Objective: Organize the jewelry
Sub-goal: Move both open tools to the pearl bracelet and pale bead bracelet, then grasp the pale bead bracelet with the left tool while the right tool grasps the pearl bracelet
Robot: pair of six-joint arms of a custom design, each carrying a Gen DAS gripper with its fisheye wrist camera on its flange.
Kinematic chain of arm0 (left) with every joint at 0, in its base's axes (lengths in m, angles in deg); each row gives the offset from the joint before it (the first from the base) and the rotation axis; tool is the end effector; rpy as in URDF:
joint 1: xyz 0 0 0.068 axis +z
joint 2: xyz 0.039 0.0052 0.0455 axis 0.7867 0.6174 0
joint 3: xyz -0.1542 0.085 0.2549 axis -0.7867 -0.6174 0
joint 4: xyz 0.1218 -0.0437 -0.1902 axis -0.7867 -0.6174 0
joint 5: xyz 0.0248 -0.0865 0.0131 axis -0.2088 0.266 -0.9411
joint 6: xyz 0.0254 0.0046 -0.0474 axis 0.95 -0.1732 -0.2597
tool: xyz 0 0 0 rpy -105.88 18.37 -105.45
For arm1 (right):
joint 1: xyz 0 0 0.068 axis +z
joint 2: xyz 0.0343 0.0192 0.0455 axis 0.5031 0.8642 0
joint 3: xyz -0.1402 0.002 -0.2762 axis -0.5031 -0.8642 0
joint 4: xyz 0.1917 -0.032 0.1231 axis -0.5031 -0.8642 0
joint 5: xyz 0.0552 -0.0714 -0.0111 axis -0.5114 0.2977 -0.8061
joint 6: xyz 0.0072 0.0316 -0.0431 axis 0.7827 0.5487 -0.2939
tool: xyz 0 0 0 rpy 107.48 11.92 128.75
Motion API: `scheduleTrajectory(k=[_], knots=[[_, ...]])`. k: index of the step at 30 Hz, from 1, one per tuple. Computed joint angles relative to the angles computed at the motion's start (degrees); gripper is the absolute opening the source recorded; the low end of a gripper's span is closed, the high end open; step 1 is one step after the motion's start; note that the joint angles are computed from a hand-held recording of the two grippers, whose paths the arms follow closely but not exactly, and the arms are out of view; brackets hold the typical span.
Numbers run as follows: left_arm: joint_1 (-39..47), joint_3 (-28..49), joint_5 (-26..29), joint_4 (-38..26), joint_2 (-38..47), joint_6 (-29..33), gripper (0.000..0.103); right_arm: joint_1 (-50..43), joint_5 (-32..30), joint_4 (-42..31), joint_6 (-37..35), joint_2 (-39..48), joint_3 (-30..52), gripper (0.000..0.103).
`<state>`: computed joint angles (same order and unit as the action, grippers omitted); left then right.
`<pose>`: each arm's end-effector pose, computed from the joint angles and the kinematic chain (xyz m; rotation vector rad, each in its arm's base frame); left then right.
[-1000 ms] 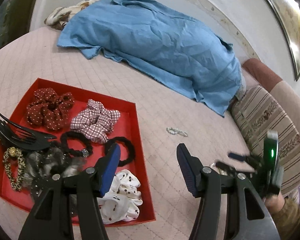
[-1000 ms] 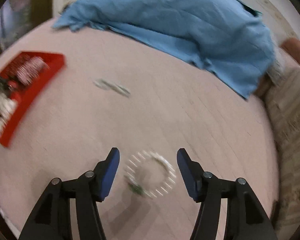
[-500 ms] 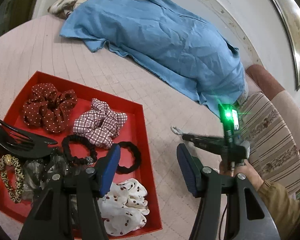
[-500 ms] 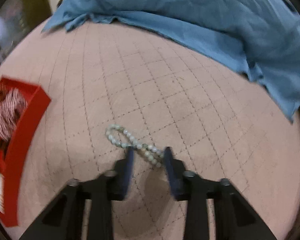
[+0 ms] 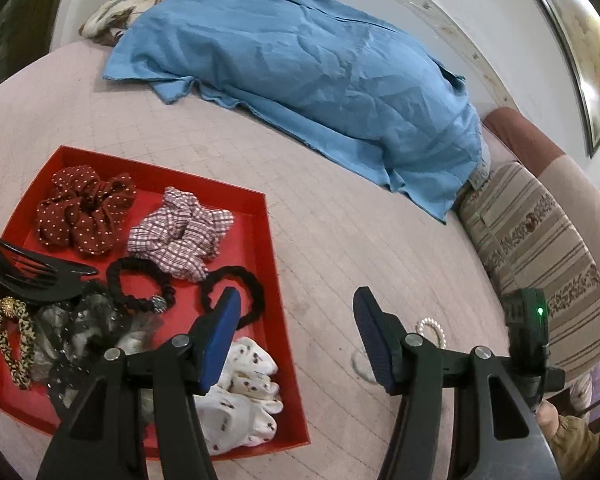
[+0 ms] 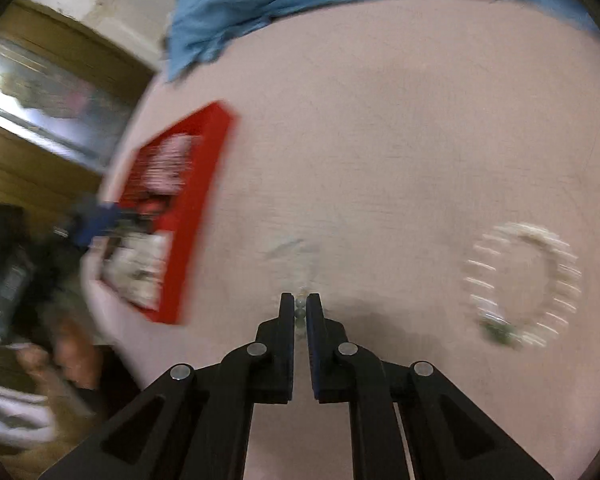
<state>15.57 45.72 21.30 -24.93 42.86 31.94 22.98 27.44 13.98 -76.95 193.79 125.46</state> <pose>0.2274 -0.1530 0.1542 -0.4772 2.2445 -0.4445 0.3843 -0.0294 0.1252 -0.6058 2.7881 0.7960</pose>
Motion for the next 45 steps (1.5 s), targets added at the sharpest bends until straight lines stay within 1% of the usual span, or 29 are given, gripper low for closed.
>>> scheduleTrajectory(k=[1, 3, 4, 5, 6, 7, 8, 11, 12, 15, 18, 20, 21, 22, 24, 26, 27, 29, 32, 36, 37, 38, 39, 40, 41, 43, 45], knots=[[-0.84, 0.17, -0.54, -0.27, -0.09, 0.02, 0.057, -0.99, 1.14, 2.22, 0.29, -1.05, -1.85, 0.008], [-3.04, 0.69, -1.76, -0.85, -0.31, 0.22, 0.057, -4.13, 1.21, 0.67, -0.29, -1.24, -1.07, 0.009], [-4.59, 1.23, -2.6, -1.36, -0.25, 0.27, 0.057, -5.84, 1.07, 1.07, -0.34, -1.98, -1.36, 0.016], [-5.66, 1.76, -3.09, -1.88, -0.09, 0.15, 0.057, -7.25, 1.08, 1.78, -0.43, -2.79, -1.56, 0.026], [-7.01, 2.45, -3.54, -2.4, 0.34, -0.17, 0.057, -8.48, 1.09, 2.4, -0.64, -3.57, -1.77, 0.032], [-8.61, 3.29, -3.81, -2.72, 1.16, -0.73, 0.057, -9.58, 1.19, 3.26, -0.44, -4.3, -1.78, 0.042], [-9.58, 3.81, -3.83, -2.95, 1.76, -1.19, 0.057, -10.63, 1.42, 4.6, -0.19, -4.91, -2.08, 0.045], [-12.91, 7.8, -3.31, -6.11, 5.11, -3.36, 0.057, -12.15, 3.16, 8.04, 0.16, -4.35, -1.27, 0.045], [-13.44, 9.08, -2.71, -6.73, 6.06, -3.68, 0.057, -12.32, 4.07, 10.16, 0.32, -4.02, -1.67, 0.045], [-14.38, 14.77, -2.08, -11.97, 9.22, -5.4, 0.057, -13.26, 4.72, 12.45, -0.16, -1.24, 0.01, 0.045], [-13.54, 19.78, -0.53, -15.93, 12.8, -6.82, 0.057, -11.73, 5.65, 17.19, 1.17, 0.94, -0.63, 0.045], [-12.96, 24.25, 0.52, -20.32, 15.81, -6.85, 0.057, -10.57, 6.51, 20.84, 1.34, 1.37, -1.92, 0.045], [-12.69, 26.24, 0.87, -22.11, 17.27, -6.62, 0.057, -9.84, 7.02, 23.92, 1.11, 1.21, -3.17, 0.045], [-12.3, 28.9, 1.27, -24.49, 19.12, -6.31, 0.057, -9.83, 7.24, 25.39, 0.3, 1.05, -3.87, 0.045], [-11.83, 32.35, 1.72, -27.26, 21.98, -6.38, 0.057, -9.13, 7.8, 28.16, -1.14, 1.12, -4.75, 0.045], [-11.01, 34.92, 2.56, -28.84, 24.64, -6.9, 0.055, -8.36, 8.52, 30.09, -2.01, 1.45, -5.08, 0.045], [-10.52, 36.05, 3.1, -29.31, 25.86, -7.02, 0.051, -8.06, 8.71, 30.38, -2.22, 1.83, -4.76, 0.045], [-10.52, 37.6, 1.86, -30.2, 27.2, -7.24, 0.051, -7.7, 8.66, 30.66, -2.55, 2.34, -4.18, 0.045], [-10.56, 40.93, 0.64, -33.37, 28.7, -6.92, 0.051, -6.9, 8.95, 30.57, -2.7, 3.29, -2.99, 0.045], [-12.22, 48.23, -3.51, -41.49, 31.91, -6.25, 0.051, -6.35, 8.92, 30.62, -2.65, 3.59, -2.87, 0.043], [-13.24, 50.89, -5.28, -44.49, 33.22, -6.31, 0.051, -6.32, 8.9, 30.68, -2.86, 3.53, -3.03, 0.039], [-13.8, 53.52, -6.43, -47.17, 34.38, -5.98, 0.049, -6.3, 8.86, 30.65, -2.92, 3.48, -3.11, 0.029], [-14.34, 55.02, -7.29, -48.97, 35.01, -5.54, 0.034, -6.31, 8.75, 30.52, -2.89, 3.45, -3.09, 0.024], [-14.84, 55.95, -7.62, -49.71, 35.24, -4.59, 0.011, -6.34, 8.61, 30.29, -2.71, 3.44, -2.99, 0.016], [-14.79, 54.79, -6.88, -48.77, 34.43, -4.3, 0.006, -6.42, 8.34, 29.94, -2.46, 3.41, -2.9, 0.013], [-14.4, 52.06, -5.1, -45.74, 32.17, -4.95, 0.005, -6.87, 7.5, 29.11, -1.72, 3.49, -2.43, 0.012], [-14.47, 50.6, -5.77, -44.94, 30.37, -5.51, 0.005, -7.46, 6.44, 28.16, -0.76, 3.56, -1.87, 0.012]])
